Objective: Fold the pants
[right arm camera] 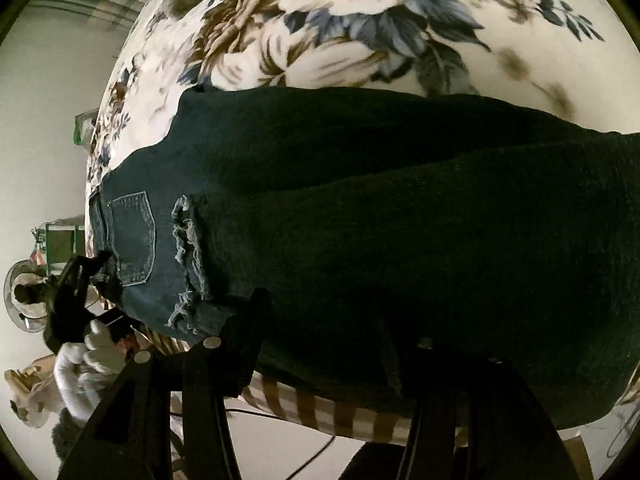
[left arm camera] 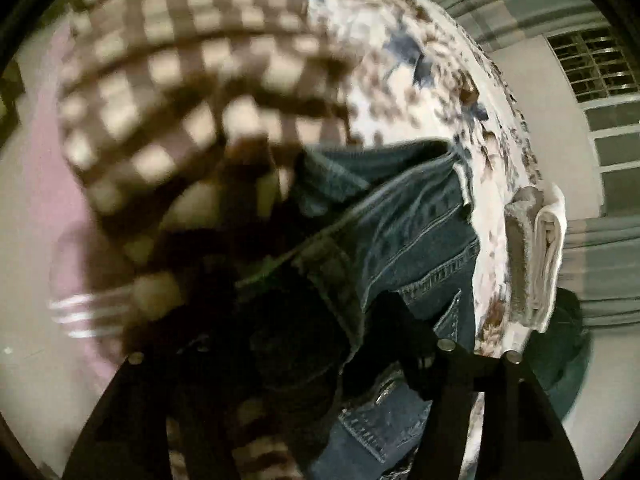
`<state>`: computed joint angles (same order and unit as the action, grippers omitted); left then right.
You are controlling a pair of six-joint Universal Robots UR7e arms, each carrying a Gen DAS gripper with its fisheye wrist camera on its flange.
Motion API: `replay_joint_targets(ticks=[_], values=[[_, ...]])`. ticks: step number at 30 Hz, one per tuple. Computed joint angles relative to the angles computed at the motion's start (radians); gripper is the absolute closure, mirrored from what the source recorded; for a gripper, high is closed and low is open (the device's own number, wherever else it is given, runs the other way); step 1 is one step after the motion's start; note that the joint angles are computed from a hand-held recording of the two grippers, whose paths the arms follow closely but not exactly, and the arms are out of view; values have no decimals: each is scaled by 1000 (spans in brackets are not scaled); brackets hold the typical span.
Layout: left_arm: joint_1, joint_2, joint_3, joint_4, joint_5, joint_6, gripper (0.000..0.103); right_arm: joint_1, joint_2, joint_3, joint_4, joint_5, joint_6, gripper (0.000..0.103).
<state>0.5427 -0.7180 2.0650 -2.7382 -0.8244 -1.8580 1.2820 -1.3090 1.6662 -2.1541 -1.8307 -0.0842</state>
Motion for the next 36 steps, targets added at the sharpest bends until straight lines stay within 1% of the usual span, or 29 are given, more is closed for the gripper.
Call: replay_joint_targets(ticks=[1, 2, 3, 4, 5, 6, 7, 8, 10, 13, 14, 15, 16, 17, 18, 20, 21, 22, 23, 25, 26, 27, 29, 30, 31, 32, 35, 36], values=[[-27, -23, -10, 97, 37, -48, 47, -7, -4, -2, 10, 12, 8, 49], [-47, -37, -10, 152, 62, -76, 47, -8, 3, -8, 11, 18, 15, 49], [-66, -48, -14, 207, 99, -100, 49, -11, 4, -11, 16, 22, 18, 49], [-82, -57, -22, 269, 138, -122, 88, -11, 6, -14, 20, 21, 18, 49], [-84, -59, -28, 289, 151, -111, 93, -9, 8, -16, 23, 15, 16, 49], [-92, -62, -27, 267, 175, -93, 93, -5, 15, -19, 22, 8, 17, 49], [-100, -60, -21, 210, 196, -48, 93, -2, 17, -20, 25, -1, 12, 49], [-106, -56, -33, 195, 212, -3, 93, 4, 24, -23, 24, -6, 13, 49], [-117, -34, -51, 77, 248, 135, 93, 1, 23, -23, 24, 1, 16, 49], [-111, 21, -80, -206, 273, 406, 93, -8, 18, -25, 30, 23, 22, 49], [-103, 32, -85, -262, 275, 459, 93, -9, 17, -26, 31, 27, 25, 49], [-90, 38, -93, -276, 280, 492, 93, -9, 15, -26, 34, 30, 26, 49], [-74, 40, -99, -248, 285, 504, 93, -8, 13, -27, 36, 29, 24, 49], [-43, 32, -96, -179, 271, 486, 92, -7, 11, -26, 36, 28, 23, 49], [-18, 23, -89, -111, 247, 428, 92, -4, 10, -27, 38, 22, 23, 49], [45, 7, -52, -80, 155, 362, 92, -2, 9, -28, 42, 13, 31, 49], [55, 2, -40, -73, 140, 351, 92, -3, 8, -28, 45, 14, 33, 49], [61, -2, -26, -91, 131, 364, 92, -5, 5, -27, 47, 17, 32, 49], [63, -15, -18, -67, 120, 364, 89, -6, 2, -24, 47, 15, 34, 49], [56, -47, 7, -56, 91, 340, 88, -11, -4, -22, 54, 20, 46, 49], [47, -63, 19, -54, 78, 320, 82, -11, -5, -21, 54, 20, 52, 49], [30, -83, 40, -60, 71, 287, 78, -13, -6, -20, 55, 20, 56, 49], [-9, -94, 94, -141, 78, 237, 63, -16, -9, -16, 52, 24, 64, 49], [-28, -90, 118, -170, 81, 201, 58, -16, -9, -15, 51, 23, 68, 49], [-32, -78, 132, -220, 78, 193, 53, -14, -7, -15, 50, 17, 71, 49], [-27, -60, 141, -266, 58, 191, 52, -11, -4, -16, 48, 11, 75, 49], [18, -8, 114, -324, 6, 223, 52, -4, 4, -20, 47, -6, 74, 49], [38, 7, 93, -316, -4, 240, 52, -1, 8, -22, 45, -12, 74, 49]])
